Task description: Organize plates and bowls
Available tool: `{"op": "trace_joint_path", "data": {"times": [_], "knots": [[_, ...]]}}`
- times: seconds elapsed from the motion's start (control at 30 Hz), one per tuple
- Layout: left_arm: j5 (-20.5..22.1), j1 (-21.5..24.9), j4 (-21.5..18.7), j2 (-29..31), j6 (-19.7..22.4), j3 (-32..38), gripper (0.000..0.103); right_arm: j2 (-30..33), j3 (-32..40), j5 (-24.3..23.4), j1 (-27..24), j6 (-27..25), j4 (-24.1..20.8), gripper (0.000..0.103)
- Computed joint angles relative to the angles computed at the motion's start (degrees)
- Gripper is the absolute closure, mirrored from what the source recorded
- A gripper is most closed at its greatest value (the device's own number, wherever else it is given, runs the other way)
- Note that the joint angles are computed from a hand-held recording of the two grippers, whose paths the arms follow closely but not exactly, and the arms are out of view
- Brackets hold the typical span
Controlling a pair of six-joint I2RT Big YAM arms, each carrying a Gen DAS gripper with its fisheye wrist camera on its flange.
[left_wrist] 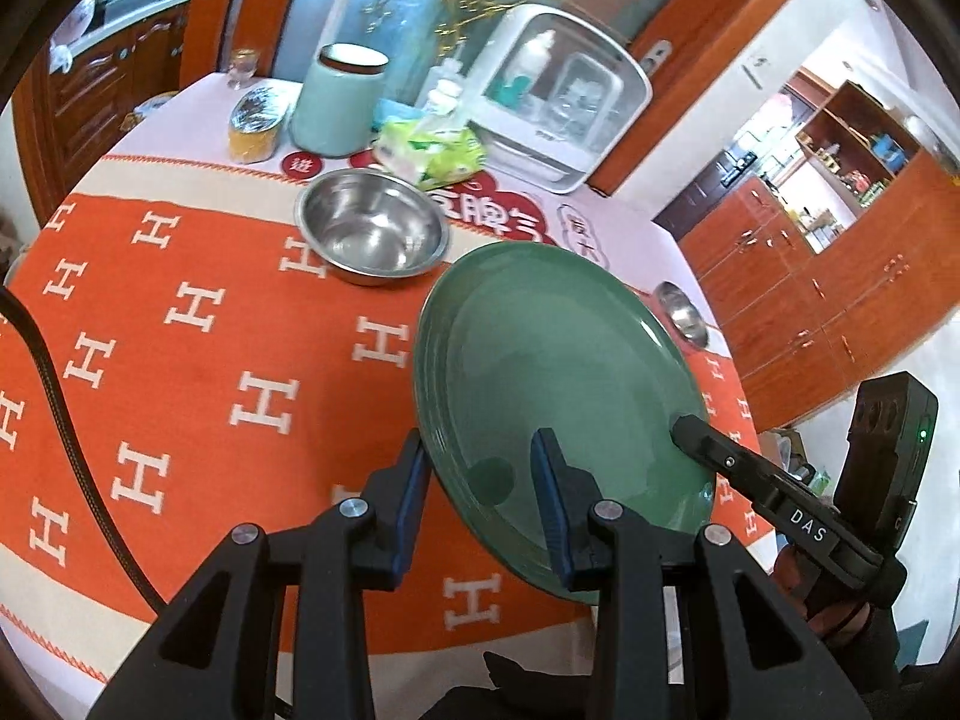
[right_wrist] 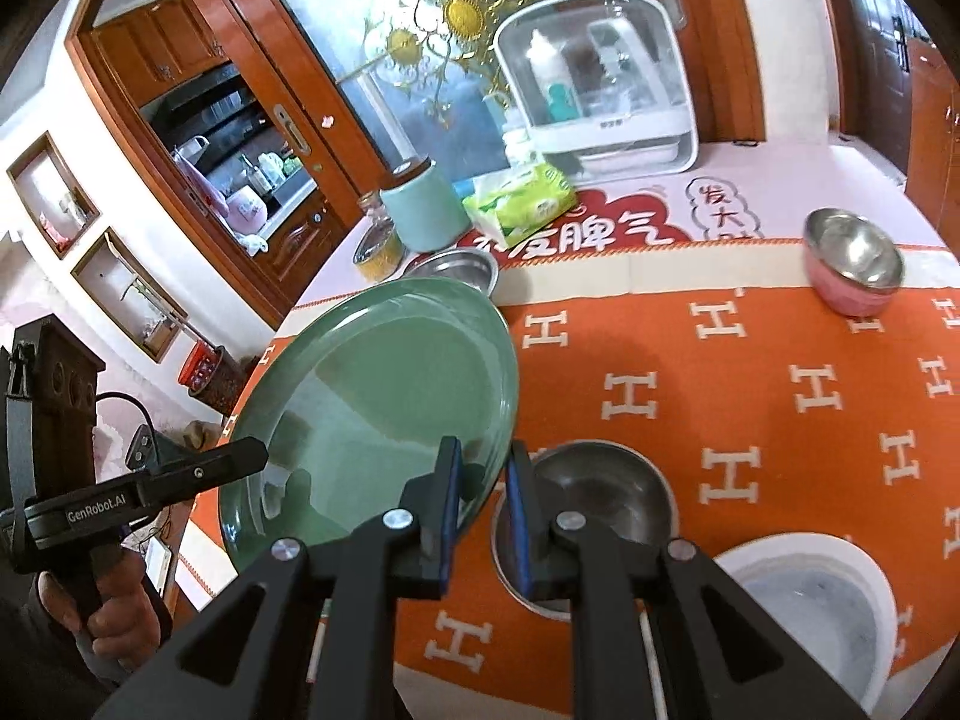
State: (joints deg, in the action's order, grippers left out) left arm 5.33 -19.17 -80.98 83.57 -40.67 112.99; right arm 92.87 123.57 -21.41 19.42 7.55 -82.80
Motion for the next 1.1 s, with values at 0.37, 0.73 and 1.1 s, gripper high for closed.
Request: {"op": "trace_joint_path", "data": {"times": [0.37, 0.73, 1.1], "knots": [[-4.6, -8.7, -1.3, 3.3, -3.6, 6.5, 0.071, -7.5, -6.5, -1.7, -6.8, -5.1, -0.6, 0.087], [-7.8, -17.1, -5.4, 10.3, -6.9, 16.1, 0.071, -12.0, -11.6, -5.1, -15.9, -11.0, -3.1, 0.087], [-10.1, -23.6, -9.2, 16.7, -12.7, 22.9, 0.071, -13.0, -14.0, -6.7, -23.7, -20.8, -9.3, 0.086]]}}
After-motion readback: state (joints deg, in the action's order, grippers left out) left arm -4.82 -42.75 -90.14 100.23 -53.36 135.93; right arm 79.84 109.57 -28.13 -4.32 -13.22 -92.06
